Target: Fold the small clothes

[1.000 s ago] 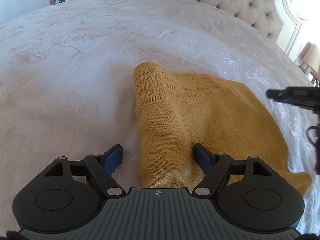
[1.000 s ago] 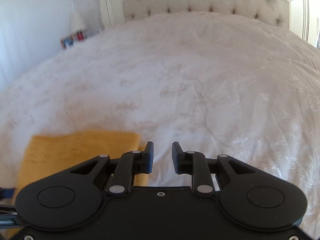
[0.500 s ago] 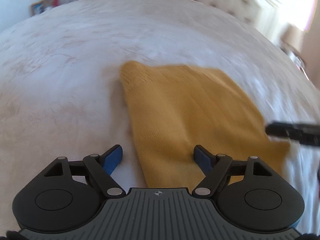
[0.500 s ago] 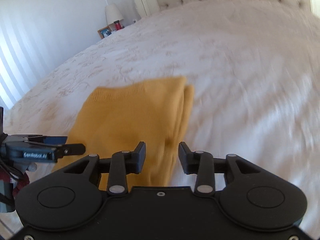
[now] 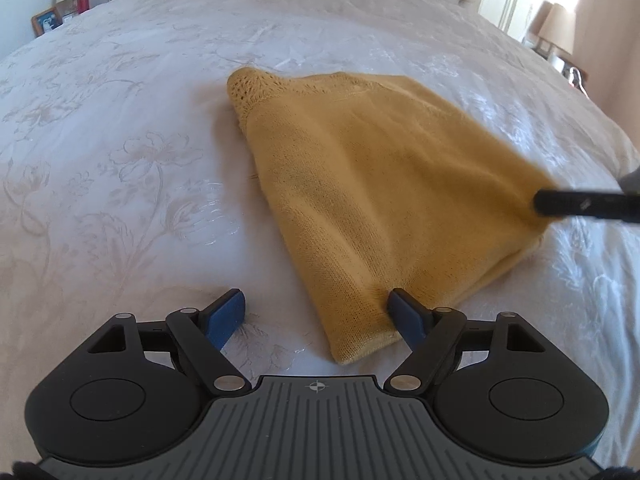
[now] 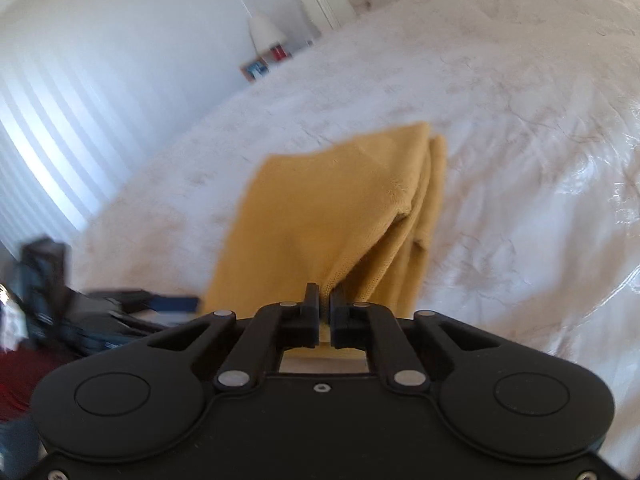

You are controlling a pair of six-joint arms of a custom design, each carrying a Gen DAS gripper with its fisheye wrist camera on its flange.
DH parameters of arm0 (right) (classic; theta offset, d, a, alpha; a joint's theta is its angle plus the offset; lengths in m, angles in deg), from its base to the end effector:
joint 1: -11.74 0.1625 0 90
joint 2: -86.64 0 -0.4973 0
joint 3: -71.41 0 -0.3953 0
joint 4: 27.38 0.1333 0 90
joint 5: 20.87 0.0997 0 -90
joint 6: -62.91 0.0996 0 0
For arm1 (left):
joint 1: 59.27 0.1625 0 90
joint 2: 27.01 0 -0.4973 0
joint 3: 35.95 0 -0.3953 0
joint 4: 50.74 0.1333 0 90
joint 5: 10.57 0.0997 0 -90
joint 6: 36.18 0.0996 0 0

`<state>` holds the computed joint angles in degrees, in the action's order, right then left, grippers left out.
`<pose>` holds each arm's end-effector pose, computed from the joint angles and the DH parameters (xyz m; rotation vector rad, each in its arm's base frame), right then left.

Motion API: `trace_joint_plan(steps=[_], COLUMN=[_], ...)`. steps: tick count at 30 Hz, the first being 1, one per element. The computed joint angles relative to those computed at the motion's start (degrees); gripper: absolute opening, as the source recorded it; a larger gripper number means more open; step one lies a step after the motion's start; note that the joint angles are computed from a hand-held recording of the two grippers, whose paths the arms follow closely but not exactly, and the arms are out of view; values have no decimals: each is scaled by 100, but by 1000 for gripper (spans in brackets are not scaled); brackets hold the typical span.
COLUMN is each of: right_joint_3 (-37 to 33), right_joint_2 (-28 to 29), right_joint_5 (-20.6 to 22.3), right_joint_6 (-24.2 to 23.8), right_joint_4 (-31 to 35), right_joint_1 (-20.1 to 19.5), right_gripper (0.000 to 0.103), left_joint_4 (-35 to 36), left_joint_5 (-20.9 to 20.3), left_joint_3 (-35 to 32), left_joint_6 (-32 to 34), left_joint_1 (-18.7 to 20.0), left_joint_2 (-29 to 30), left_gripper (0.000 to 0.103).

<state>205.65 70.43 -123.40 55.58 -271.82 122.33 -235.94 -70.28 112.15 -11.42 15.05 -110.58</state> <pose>0.2557 -0.3630 -0.0667 0.5869 -2.7868 0.9658 0.0807 -0.3917 0.2767 0.6919 2.4167 -0.6316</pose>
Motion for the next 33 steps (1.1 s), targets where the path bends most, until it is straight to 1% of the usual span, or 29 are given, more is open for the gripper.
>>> trace_joint_plan(steps=[1, 3, 4, 5, 6, 7, 8, 9, 10, 11, 12, 13, 14, 15, 17, 19, 22, 25, 28, 30, 31, 33], right_joint_3=[22, -37, -50, -29, 12, 45, 77, 79, 59, 14, -58, -153, -264, -391, -586, -830, -1116, -1284, -1393, -1444, -1466, -1528], right_joint_2=[-26, -84, -102, -127, -160, -181, -183, -181, -184, -206, -239, -279, -337, -388, -414, -426, -396, -361, -344, -338, -331, -312], right_joint_5=[-142, -742, -922, -952, -905, -865, -818, -770, -713, -648, -567, -506, -488, -489, -369, -297, -350, -337, -176, -40, 27, 181], right_joint_6=[102, 208, 212, 214, 179, 103, -23, -139, -220, -259, -285, -306, -283, -222, -69, 28, 29, 98, 174, 193, 203, 237], right_joint_4=[96, 582, 747, 807, 765, 633, 394, 147, -56, -160, -184, -122, 66, 276, 573, 942, 1405, 1676, 1871, 1974, 1996, 2039], right_joint_1=[26, 98, 97, 83, 70, 76, 75, 71, 43, -6, -74, -147, -209, -272, -405, -513, -588, -665, -747, -790, -810, -859], right_gripper=[11, 11, 11, 11, 16, 21, 21, 34, 58, 68, 81, 81, 81, 81, 81, 84, 87, 88, 92, 94, 94, 97], left_joint_4=[72, 257, 366, 448, 506, 563, 578, 565, 537, 501, 464, 437, 409, 388, 379, 252, 185, 185, 178, 149, 146, 151], left_joint_5=[-20, -56, -70, -81, -125, -205, -285, -385, -473, -548, -584, -621, -632, -620, -518, -394, -232, -146, -96, -94, -125, -190], left_joint_3=[-23, -90, -117, -135, -143, -156, -162, -172, -186, -209, -230, -263, -298, -328, -391, -402, -447, -482, -514, -521, -532, -568], left_joint_6=[-9, -60, -88, -120, -134, -147, -189, -254, -349, -468, -616, -745, -857, -937, -1071, -1183, -1270, -1295, -1300, -1281, -1272, -1264], left_joint_1=[16, 36, 39, 30, 30, 42, 57, 82, 102, 124, 124, 137, 138, 132, 90, 35, -7, -9, 12, 32, 52, 90], left_joint_2=[-29, -79, -131, -188, -258, -343, -413, -476, -516, -528, -510, -472, -408, -336, -188, -34, 148, 276, 397, 454, 476, 526], left_gripper=[78, 78, 78, 78, 78, 78, 78, 78, 79, 80, 81, 83, 88, 89, 89, 89, 89, 89, 90, 92, 96, 99])
